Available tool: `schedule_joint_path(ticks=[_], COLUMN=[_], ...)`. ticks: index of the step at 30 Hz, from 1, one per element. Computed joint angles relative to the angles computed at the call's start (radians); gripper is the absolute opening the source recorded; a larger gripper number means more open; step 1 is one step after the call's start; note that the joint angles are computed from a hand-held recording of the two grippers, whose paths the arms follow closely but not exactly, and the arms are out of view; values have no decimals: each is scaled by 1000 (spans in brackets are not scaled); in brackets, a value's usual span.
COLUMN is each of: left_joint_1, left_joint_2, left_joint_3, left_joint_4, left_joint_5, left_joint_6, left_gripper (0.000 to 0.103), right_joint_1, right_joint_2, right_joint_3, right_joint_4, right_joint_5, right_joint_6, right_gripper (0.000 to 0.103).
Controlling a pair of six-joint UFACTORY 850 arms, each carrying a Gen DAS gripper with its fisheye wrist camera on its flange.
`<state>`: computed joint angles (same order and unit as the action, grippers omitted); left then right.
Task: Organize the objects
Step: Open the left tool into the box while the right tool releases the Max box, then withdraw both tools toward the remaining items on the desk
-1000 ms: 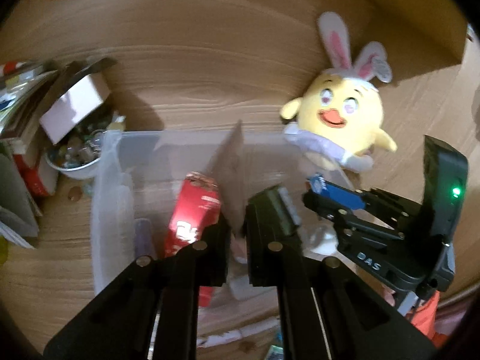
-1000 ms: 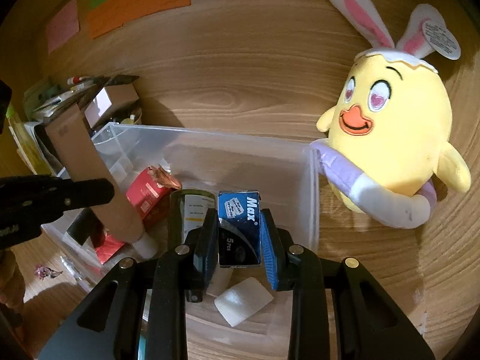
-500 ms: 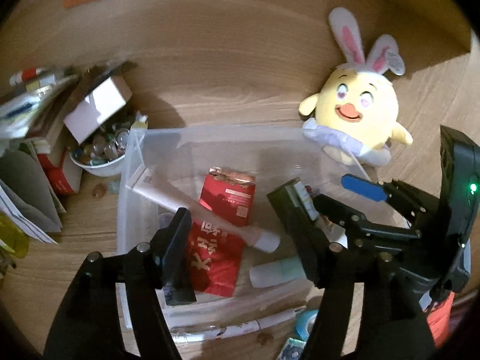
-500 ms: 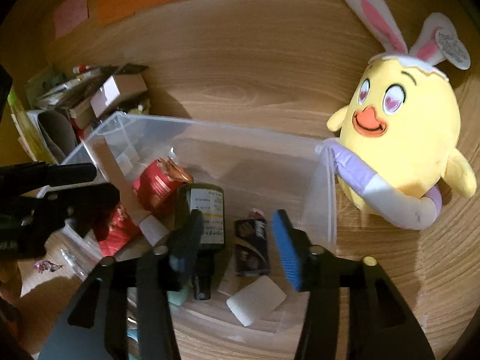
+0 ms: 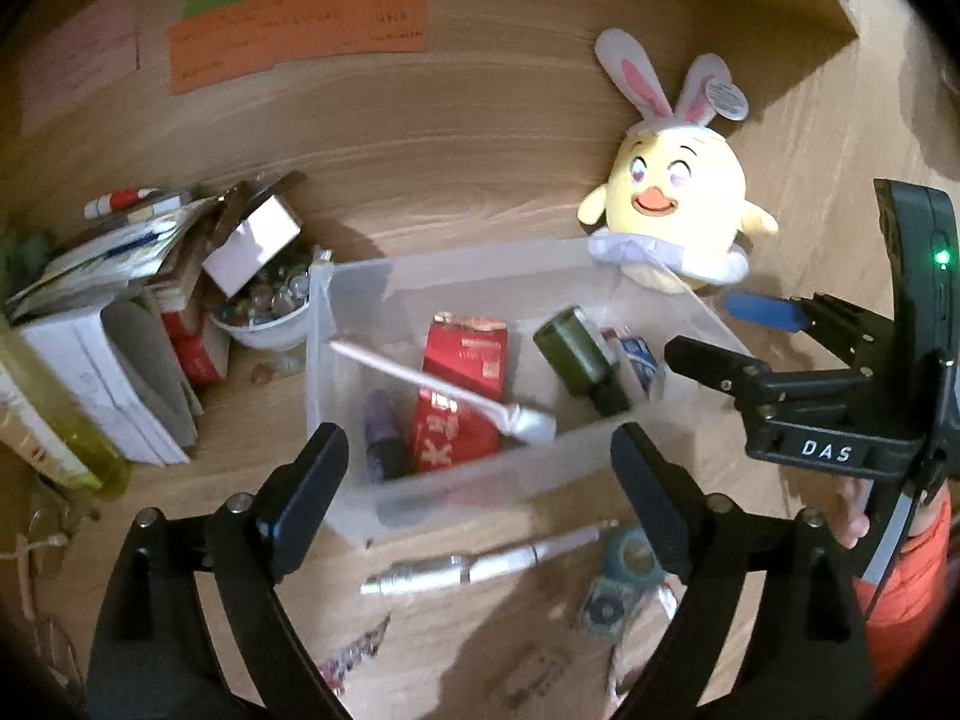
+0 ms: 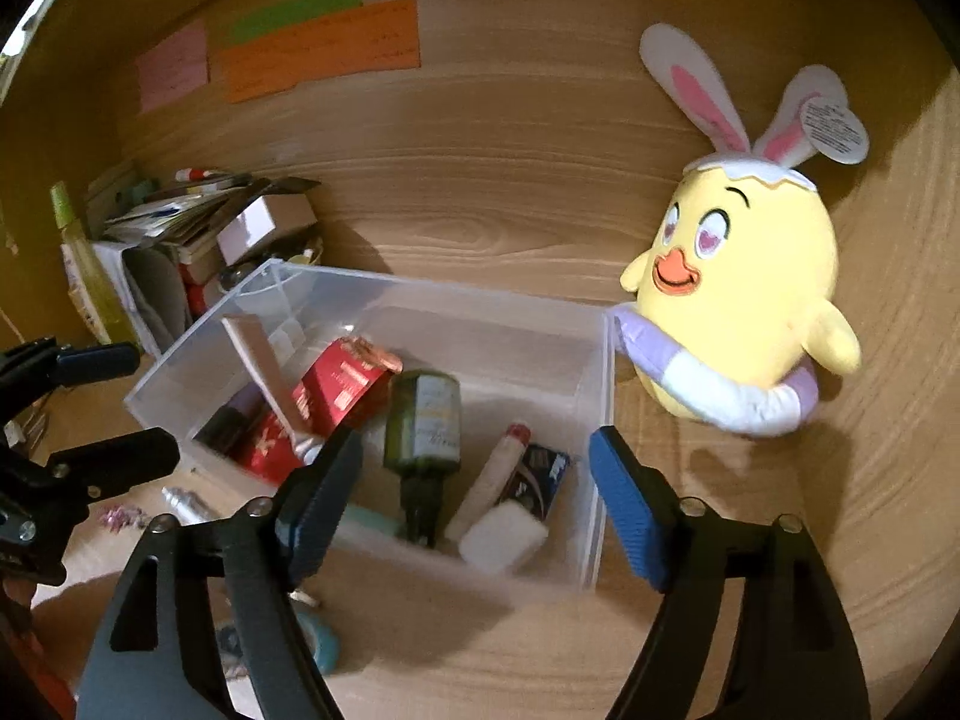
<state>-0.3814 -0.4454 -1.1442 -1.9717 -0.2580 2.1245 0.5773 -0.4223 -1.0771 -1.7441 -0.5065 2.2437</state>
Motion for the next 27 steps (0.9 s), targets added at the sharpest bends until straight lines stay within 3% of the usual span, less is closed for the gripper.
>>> schedule_joint_path(ticks=[7,17,27], left_joint_1=[8,64,98], left_joint_2=[45,69,45], left_joint_3=[93,179,198], left_joint_4=[-132,-96,-27], left_joint_5=[7,12,64], left_joint_6=[164,121,69], left_gripper=[94,94,94], right_joint_1=[35,84,92], right_joint_2=[40,31,-37], right_joint_3=[72,104,57], right_joint_4=[-53,-22,73], right_joint_5=[8,30,116], right_joint_6=[123,141,40], right_gripper=[79,80,80])
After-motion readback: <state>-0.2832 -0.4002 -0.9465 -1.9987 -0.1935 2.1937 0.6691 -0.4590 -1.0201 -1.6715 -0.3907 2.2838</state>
